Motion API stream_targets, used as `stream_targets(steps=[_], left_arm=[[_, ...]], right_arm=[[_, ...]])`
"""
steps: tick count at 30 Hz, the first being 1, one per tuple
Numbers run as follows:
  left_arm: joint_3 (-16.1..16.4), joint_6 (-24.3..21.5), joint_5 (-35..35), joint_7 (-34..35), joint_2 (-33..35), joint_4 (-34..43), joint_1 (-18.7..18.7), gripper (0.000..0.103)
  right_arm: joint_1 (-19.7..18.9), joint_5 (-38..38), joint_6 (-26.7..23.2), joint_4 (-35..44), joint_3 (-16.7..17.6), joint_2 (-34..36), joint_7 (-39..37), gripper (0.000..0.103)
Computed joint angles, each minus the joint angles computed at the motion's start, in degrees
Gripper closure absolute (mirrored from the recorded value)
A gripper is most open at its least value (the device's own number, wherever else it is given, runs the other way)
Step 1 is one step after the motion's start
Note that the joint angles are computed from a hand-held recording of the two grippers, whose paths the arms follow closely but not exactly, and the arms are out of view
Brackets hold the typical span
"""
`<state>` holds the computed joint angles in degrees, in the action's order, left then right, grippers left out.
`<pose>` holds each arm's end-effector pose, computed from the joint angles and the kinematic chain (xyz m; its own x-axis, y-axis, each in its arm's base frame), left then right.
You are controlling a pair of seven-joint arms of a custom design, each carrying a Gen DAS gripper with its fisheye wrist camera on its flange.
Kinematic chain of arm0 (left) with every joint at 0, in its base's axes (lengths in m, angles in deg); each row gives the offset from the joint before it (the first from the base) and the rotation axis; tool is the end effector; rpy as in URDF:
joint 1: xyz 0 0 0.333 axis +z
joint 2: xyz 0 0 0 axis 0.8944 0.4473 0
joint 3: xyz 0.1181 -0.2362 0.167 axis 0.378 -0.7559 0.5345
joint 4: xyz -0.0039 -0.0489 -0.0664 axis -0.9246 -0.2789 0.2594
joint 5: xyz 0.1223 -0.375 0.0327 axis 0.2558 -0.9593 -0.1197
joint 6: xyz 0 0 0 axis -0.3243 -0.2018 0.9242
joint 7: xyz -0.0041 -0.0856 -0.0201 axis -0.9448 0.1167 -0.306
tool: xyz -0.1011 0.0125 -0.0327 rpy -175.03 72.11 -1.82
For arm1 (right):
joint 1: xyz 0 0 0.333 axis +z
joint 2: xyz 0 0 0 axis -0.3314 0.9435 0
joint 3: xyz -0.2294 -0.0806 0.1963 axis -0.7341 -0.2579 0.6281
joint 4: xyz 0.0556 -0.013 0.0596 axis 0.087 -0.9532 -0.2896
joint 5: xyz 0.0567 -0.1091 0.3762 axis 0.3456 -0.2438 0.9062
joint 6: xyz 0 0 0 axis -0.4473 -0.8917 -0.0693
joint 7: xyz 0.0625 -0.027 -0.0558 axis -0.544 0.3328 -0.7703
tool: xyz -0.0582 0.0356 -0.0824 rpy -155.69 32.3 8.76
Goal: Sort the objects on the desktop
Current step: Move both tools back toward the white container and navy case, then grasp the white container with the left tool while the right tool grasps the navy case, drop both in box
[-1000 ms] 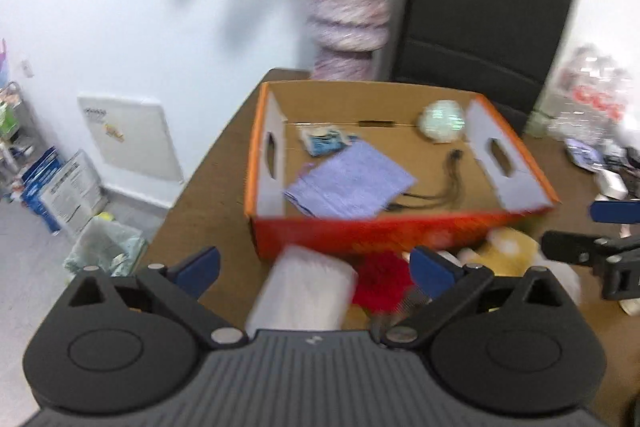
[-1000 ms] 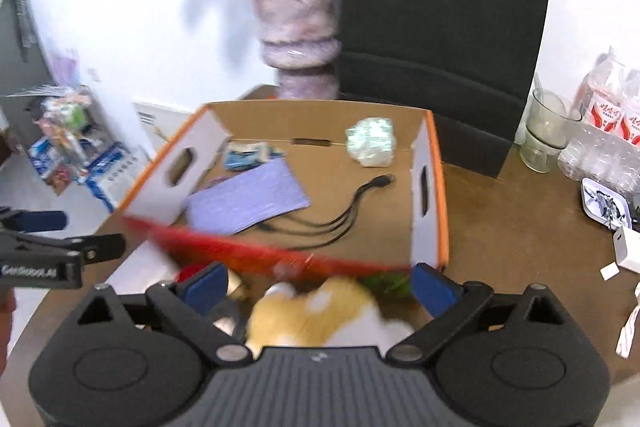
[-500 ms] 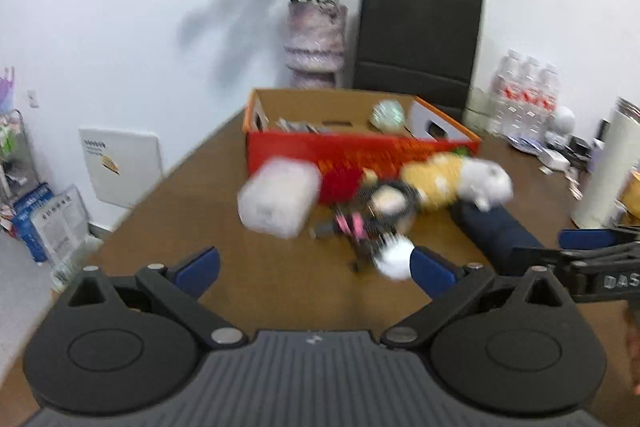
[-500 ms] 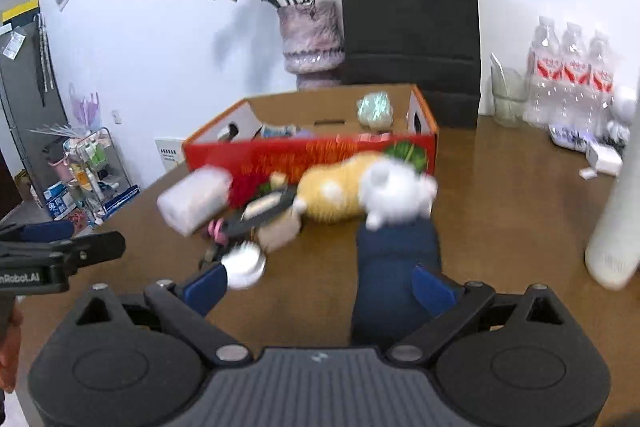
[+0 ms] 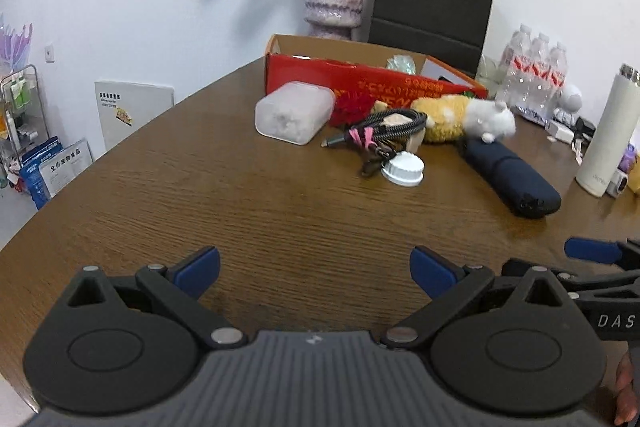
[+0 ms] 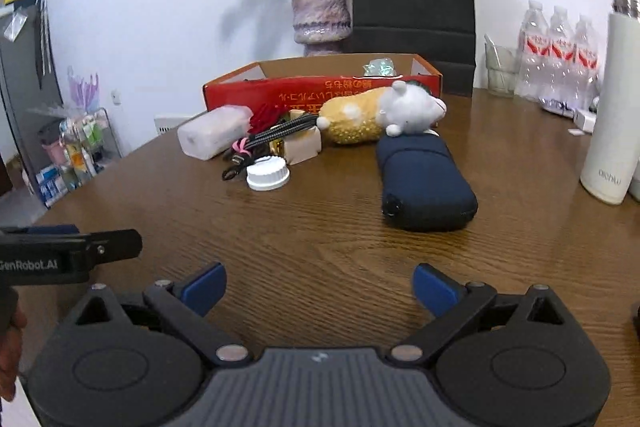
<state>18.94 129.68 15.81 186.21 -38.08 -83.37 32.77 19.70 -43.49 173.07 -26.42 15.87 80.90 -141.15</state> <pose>0.5540 -0.2307 0.3388 -0.1611 -0.9813 0.1057 -0.5899 0.0099 -0.8074 0.5649 0.4298 0.3484 0.0362 -0.9953 -0.0899 -0.5707 0.0533 -0.8194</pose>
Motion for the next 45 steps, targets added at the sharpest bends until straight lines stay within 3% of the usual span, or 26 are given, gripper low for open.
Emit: stream_targets(steps=[4, 5, 7, 8, 9, 11, 13, 14, 16, 18, 21, 22, 24, 26, 28, 29, 32, 37, 38, 41, 43, 45], left_arm=[[-2.92, -1.30, 6.35, -2.94, 0.50, 1.64, 4.49, 0.000], [-2.14, -1.70, 6.97, -3.05, 1.08, 2.80, 4.12, 0.000], [3.16, -3.46, 5.21, -1.60, 2.73, 6.45, -0.12, 0.000], [5.15, -4.85, 5.13, -1.46, 3.46, 8.23, -1.34, 0.000], [5.14, -6.43, 1.82, 2.17, 4.13, 10.54, -1.07, 0.000], [-0.26, -6.67, 5.98, 1.34, 5.27, 13.21, 5.47, 0.000], [-1.74, -8.34, 18.20, -6.52, 8.08, 17.50, 9.74, 0.000], [0.31, -10.44, 21.03, -9.04, 9.78, 20.49, 8.87, 0.000], [6.63, -18.42, 17.33, -7.79, 14.59, 29.51, 4.53, 0.000], [7.21, -27.09, 19.41, -9.83, 19.00, 38.24, 5.62, 0.000], [0.52, -30.91, 20.04, -5.53, 24.34, 47.33, 11.48, 0.000], [1.19, -32.29, 22.15, -7.34, 26.39, 50.55, 11.28, 0.000], [5.72, -36.38, 26.04, -13.03, 31.08, 57.94, 8.88, 0.000], [4.80, -39.84, 28.06, -13.01, 33.59, 62.28, 9.93, 0.008], [1.14, -41.37, 28.51, -10.93, 34.16, 63.29, 12.31, 0.037], [-1.29, -41.57, 28.01, -9.94, 33.87, 62.67, 13.91, 0.037], [-4.76, -36.41, 29.20, -8.09, 29.93, 54.63, 16.34, 0.037], [-8.23, -29.03, 30.61, -10.53, 20.89, 39.45, 19.10, 0.038], [-10.67, -25.99, 30.39, -9.85, 18.52, 35.62, 21.03, 0.038], [-20.71, -20.46, 30.63, -6.05, 14.79, 30.09, 29.17, 0.037], [-23.48, -18.66, 31.24, -5.82, 13.45, 29.93, 31.28, 0.037], [-22.69, -18.43, 32.14, -6.96, 13.55, 33.10, 30.13, 0.037]], right_arm=[[-0.61, -1.83, 3.16, 0.55, -0.49, -0.03, 1.43, 0.003], [-0.77, -3.50, 4.75, 1.17, -1.07, 0.18, 2.86, 0.003], [-1.20, -7.19, 6.81, 3.27, -2.01, 1.06, 5.01, 0.005], [-1.72, -6.57, 6.27, 4.13, -1.69, 1.39, 3.10, 0.008], [-2.08, -5.01, 4.79, 4.89, -1.34, 1.63, 0.27, 0.009], [-2.07, -3.52, 1.85, 6.35, -1.77, 2.14, -2.13, 0.009], [-3.05, -0.91, 0.83, 8.08, -1.80, 3.19, -4.94, 0.009], [-4.10, 1.87, 0.92, 9.29, -1.36, 4.12, -8.07, 0.009], [-6.24, 8.84, 0.48, 13.08, -0.31, 7.06, -15.61, 0.009], [-8.17, 15.69, -1.74, 17.64, 1.05, 10.42, -22.67, 0.009], [-10.90, 24.70, -3.68, 22.85, 3.33, 14.69, -30.61, 0.014], [-11.88, 27.35, -3.51, 24.16, 4.24, 15.91, -33.08, 0.016], [-12.24, 30.73, -4.33, 26.31, 4.63, 17.73, -36.69, 0.016], [-11.88, 33.35, -6.37, 28.09, 4.73, 19.01, -40.71, 0.016], [-10.71, 33.76, -3.97, 25.74, 2.73, 17.94, -39.63, 0.022], [-10.06, 34.05, -3.51, 24.56, 1.86, 17.19, -39.62, 0.038], [-9.05, 35.97, -0.07, 18.68, 0.85, 13.35, -40.33, 0.039], [-2.10, 34.03, 7.16, 7.33, -5.24, 6.66, -35.96, 0.041], [-0.50, 33.12, 10.46, 4.43, -7.13, 4.96, -33.21, 0.041], [9.96, 26.17, 20.99, -0.84, -21.04, 2.19, -18.17, 0.041], [16.24, 23.33, 24.07, -0.33, -29.65, 2.58, -12.94, 0.041], [17.05, 23.70, 24.36, 2.43, -31.83, 3.21, -14.90, 0.041]])
